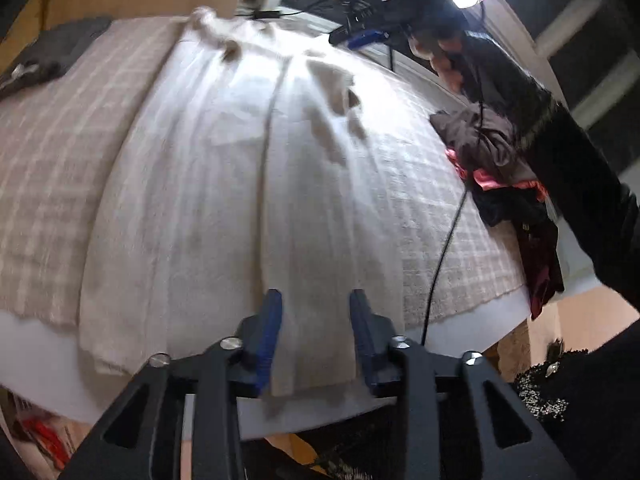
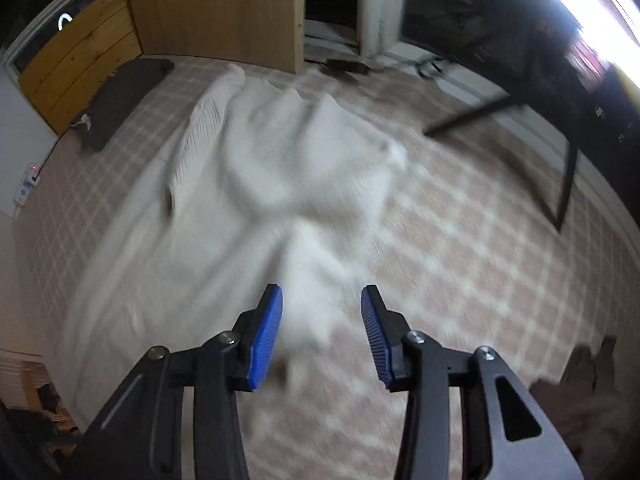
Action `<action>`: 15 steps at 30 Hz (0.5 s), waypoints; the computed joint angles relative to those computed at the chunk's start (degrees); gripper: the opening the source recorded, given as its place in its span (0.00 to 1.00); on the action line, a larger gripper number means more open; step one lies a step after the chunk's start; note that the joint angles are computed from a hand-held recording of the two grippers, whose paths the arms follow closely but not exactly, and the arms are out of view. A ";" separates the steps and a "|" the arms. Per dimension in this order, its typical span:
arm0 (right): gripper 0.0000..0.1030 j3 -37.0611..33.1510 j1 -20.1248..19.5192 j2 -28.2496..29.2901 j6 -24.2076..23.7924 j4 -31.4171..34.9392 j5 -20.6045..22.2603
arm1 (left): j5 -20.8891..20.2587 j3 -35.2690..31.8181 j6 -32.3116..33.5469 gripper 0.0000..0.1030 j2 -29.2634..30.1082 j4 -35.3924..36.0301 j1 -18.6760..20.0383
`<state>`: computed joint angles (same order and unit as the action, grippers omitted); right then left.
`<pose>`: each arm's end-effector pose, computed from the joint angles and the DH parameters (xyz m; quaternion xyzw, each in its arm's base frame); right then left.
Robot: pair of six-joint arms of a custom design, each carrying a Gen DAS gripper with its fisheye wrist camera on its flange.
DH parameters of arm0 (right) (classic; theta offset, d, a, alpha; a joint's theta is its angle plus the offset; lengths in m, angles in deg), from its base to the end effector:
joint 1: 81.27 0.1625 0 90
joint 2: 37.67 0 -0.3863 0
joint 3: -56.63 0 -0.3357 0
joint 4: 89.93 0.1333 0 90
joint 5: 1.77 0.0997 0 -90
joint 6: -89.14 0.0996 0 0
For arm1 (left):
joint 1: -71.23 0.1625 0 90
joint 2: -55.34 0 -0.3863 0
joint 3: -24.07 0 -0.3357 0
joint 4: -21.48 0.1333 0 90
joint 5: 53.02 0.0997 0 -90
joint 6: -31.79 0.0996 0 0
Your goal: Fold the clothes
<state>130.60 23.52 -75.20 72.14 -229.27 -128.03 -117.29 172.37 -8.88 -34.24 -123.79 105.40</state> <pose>0.2485 -0.6496 0.1424 0.2250 -0.9178 0.1008 0.3112 -0.1253 -0.2984 0.1663 0.1352 0.9651 -0.1465 0.1701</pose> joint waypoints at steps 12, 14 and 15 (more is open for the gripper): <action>0.39 2.20 -2.05 1.07 -3.94 -0.53 2.81 | 0.25 -4.41 4.20 0.32 1.86 7.86 5.86; 0.39 3.27 -1.77 0.67 -6.26 -2.27 2.47 | 0.07 -4.55 4.22 0.32 1.79 8.22 5.69; 0.39 3.24 -1.72 0.80 -6.86 -2.74 2.27 | -0.13 -4.59 4.27 0.32 1.93 8.21 5.70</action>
<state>133.84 21.80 -74.40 65.28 -232.01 -125.76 -117.41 167.78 -4.61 -32.31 -115.58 111.10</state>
